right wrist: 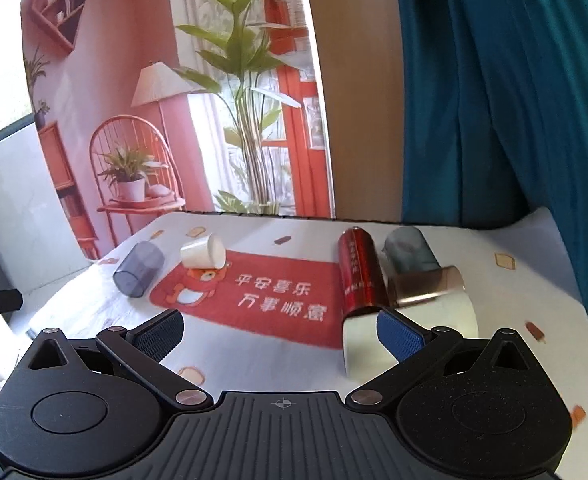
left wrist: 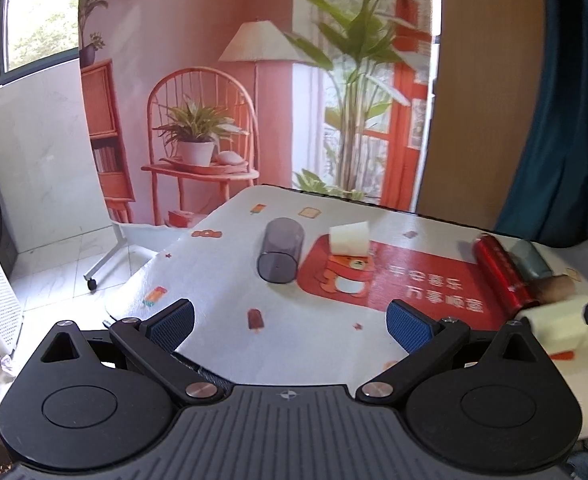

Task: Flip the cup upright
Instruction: 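Move the left gripper to the lying dark grey cup and close on it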

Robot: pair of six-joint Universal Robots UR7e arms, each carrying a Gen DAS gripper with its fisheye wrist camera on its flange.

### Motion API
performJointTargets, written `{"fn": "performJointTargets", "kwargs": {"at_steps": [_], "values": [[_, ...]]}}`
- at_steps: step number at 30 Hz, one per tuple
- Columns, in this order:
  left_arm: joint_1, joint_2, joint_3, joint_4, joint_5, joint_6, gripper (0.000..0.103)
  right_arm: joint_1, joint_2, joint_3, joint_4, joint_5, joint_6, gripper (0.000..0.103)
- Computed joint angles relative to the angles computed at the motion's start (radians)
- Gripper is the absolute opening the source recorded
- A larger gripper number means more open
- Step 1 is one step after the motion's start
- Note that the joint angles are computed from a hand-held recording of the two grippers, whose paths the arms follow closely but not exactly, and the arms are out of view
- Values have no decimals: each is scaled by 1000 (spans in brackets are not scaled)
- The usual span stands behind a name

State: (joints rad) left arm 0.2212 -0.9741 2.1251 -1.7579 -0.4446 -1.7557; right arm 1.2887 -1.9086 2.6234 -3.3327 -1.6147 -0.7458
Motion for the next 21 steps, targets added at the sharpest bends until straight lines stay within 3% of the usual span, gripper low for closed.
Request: {"fn": "performJointTargets", "kwargs": {"at_steps": [5,8,16,19,21], "values": [[110,8,9,-171,53,149,103,-13,118,-37,-59,7,16,103],[188,39,-7,-284,101,277,102,6,209,-56,-134,-55,-2,103],[389,174,-65,-951,134,904,97,0,313,-80,-180,-94,5,103],[458,231,-129,-1102,121,1066,95,-7,335,-89,-182,-91,14,103],[503,255,-177,-1086,113,1079,94,-2,360,-96,-201,-111,13,103]]}}
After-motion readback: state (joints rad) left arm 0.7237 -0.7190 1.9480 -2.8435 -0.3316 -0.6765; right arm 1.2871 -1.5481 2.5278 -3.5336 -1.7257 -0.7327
